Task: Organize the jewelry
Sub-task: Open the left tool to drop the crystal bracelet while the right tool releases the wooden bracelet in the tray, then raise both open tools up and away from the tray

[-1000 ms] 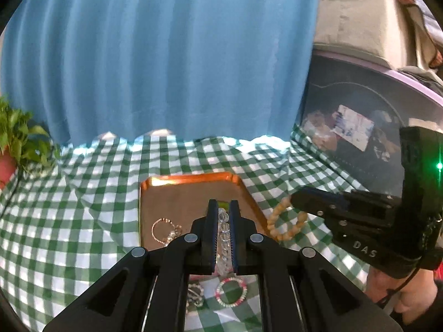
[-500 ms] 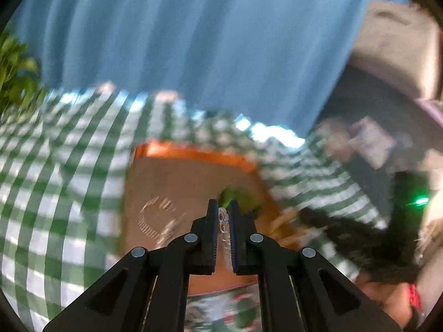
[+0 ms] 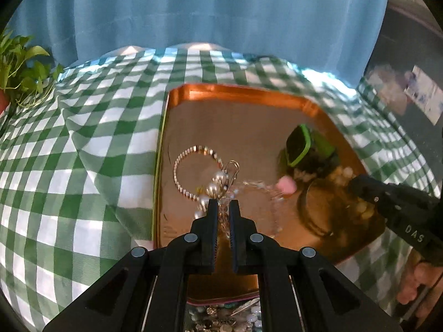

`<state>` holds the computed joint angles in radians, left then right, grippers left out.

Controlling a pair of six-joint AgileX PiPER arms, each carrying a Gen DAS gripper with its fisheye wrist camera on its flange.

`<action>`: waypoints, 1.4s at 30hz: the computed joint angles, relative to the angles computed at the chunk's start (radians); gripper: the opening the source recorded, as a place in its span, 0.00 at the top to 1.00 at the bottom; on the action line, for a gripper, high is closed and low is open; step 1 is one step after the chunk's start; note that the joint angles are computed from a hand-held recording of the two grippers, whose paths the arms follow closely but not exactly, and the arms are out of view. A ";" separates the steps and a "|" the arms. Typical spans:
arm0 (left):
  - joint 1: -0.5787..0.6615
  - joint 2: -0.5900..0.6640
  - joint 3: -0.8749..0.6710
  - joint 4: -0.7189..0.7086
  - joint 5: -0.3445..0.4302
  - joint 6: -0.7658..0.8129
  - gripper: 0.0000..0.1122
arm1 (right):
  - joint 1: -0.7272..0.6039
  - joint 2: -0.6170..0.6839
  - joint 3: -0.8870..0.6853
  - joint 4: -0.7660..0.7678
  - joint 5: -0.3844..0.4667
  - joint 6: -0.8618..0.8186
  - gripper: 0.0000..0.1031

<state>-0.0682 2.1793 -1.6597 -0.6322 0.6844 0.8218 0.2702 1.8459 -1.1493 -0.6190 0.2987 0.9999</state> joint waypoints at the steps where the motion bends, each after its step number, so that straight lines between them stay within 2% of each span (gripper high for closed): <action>1: -0.004 -0.006 0.018 0.000 -0.021 0.012 0.93 | 0.000 0.004 -0.001 0.008 0.001 -0.004 0.89; 4: -0.013 -0.009 0.020 0.032 -0.037 -0.005 0.93 | -0.002 0.014 -0.008 0.040 0.011 -0.041 0.89; 7: -0.008 -0.006 0.013 0.033 -0.021 -0.019 0.93 | 0.000 0.023 -0.011 0.033 0.021 -0.040 0.88; 9: -0.003 -0.002 0.003 0.036 0.001 -0.036 0.91 | 0.010 0.030 -0.018 0.015 0.028 -0.048 0.84; 10: 0.001 -0.005 0.008 0.034 0.008 -0.042 0.89 | 0.023 0.034 -0.024 -0.032 0.047 -0.018 0.71; 11: -0.001 -0.011 0.016 0.037 0.004 -0.050 0.86 | 0.039 0.036 -0.028 -0.091 0.073 0.033 0.47; 12: -0.001 -0.025 0.034 0.041 -0.006 -0.056 0.74 | 0.045 0.032 -0.023 -0.115 0.075 0.061 0.39; 13: 0.002 -0.044 0.060 0.027 -0.017 -0.038 0.58 | 0.040 0.017 -0.004 -0.099 0.037 0.055 0.32; 15: 0.010 -0.089 0.113 -0.023 -0.033 0.035 0.46 | 0.041 0.004 0.001 -0.077 0.024 0.049 0.32; 18: 0.016 -0.173 0.212 -0.075 -0.086 0.126 0.40 | 0.052 -0.023 0.020 -0.074 0.008 0.056 0.24; 19: 0.020 -0.205 0.249 -0.090 -0.097 0.155 0.38 | 0.056 -0.030 0.025 -0.059 0.006 0.047 0.15; 21: 0.029 -0.242 0.286 -0.094 -0.096 0.168 0.37 | 0.072 -0.053 0.048 -0.088 0.017 0.091 0.13; 23: 0.047 -0.275 0.311 -0.095 -0.066 0.149 0.36 | 0.093 -0.102 0.108 -0.167 -0.016 0.179 0.10; 25: 0.068 -0.301 0.320 -0.093 0.001 0.125 0.36 | 0.111 -0.136 0.140 -0.214 -0.020 0.240 0.07; 28: 0.068 -0.399 0.378 -0.036 0.018 0.066 0.36 | 0.157 -0.213 0.195 -0.330 0.018 0.409 0.06; 31: 0.076 -0.543 0.478 -0.012 0.015 0.054 0.34 | 0.229 -0.303 0.232 -0.411 0.130 0.555 0.05; 32: 0.079 -0.571 0.492 0.003 0.024 0.041 0.33 | 0.275 -0.337 0.232 -0.400 0.212 0.571 0.00; 36: 0.087 -0.759 0.553 0.125 0.110 -0.083 0.32 | 0.395 -0.431 0.216 -0.293 0.411 0.526 0.00; 37: 0.090 -0.816 0.566 0.160 0.128 -0.132 0.32 | 0.417 -0.453 0.222 -0.294 0.432 0.533 0.00; 40: 0.091 -0.957 0.589 0.266 0.164 -0.270 0.30 | 0.563 -0.509 0.200 -0.329 0.606 0.570 0.00; 42: 0.133 -1.026 0.586 0.250 0.221 -0.255 0.28 | 0.672 -0.520 0.163 -0.354 0.739 0.572 0.00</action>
